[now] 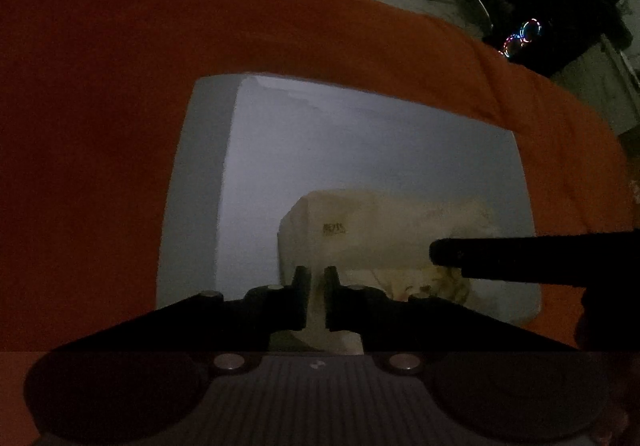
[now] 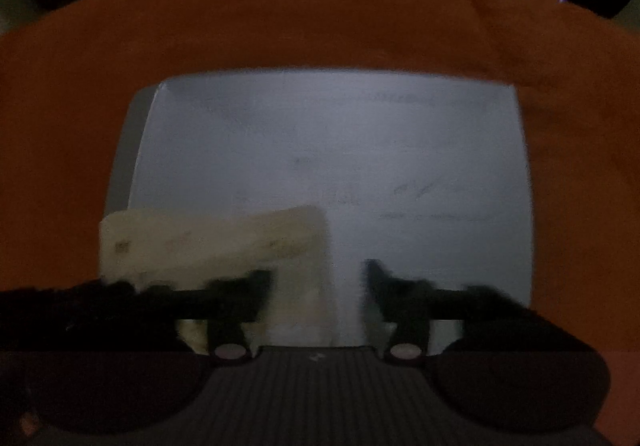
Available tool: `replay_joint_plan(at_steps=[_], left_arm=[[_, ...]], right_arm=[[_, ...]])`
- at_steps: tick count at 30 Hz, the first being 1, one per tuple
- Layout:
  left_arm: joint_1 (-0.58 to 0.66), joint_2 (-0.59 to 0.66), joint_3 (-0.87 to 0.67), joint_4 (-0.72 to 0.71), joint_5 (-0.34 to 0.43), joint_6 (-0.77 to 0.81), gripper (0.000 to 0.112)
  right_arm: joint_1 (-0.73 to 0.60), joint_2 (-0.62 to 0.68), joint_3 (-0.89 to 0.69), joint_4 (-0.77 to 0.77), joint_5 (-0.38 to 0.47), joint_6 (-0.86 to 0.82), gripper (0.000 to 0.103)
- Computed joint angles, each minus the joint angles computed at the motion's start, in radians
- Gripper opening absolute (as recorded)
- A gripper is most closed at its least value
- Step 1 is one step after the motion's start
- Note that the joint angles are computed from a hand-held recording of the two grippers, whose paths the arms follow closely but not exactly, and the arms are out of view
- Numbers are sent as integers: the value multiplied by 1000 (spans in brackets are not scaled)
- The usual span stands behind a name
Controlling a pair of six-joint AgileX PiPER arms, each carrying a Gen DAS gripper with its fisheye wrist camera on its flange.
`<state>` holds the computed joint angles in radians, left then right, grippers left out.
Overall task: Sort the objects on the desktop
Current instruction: 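Carry the tissue pack with both tools over into the open box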
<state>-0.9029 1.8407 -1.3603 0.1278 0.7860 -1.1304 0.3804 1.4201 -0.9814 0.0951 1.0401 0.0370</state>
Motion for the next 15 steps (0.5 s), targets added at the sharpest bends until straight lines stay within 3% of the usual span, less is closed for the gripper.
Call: replay_joint_plan(at_steps=[1, 2, 3, 4, 10, 15], left_arm=[[-5, 12, -19, 2, 9, -2, 1], [-9, 24, -39, 3, 18, -4, 1], [-13, 35, -56, 5, 26, -6, 0], [-15, 42, -62, 8, 27, -9, 0], [-38, 17, -75, 43, 62, -34, 0], [-71, -43, -86, 90, 116, -79, 0]], right_arm=[[-23, -9, 16, 23, -9, -22, 62], [-44, -20, 33, 43, -24, -41, 50], [-65, -30, 46, 66, -34, -67, 13], [-77, -33, 53, 70, -40, -89, 6], [-100, -88, 74, 78, -44, -122, 6], [-104, -124, 29, 91, 24, -89, 6]])
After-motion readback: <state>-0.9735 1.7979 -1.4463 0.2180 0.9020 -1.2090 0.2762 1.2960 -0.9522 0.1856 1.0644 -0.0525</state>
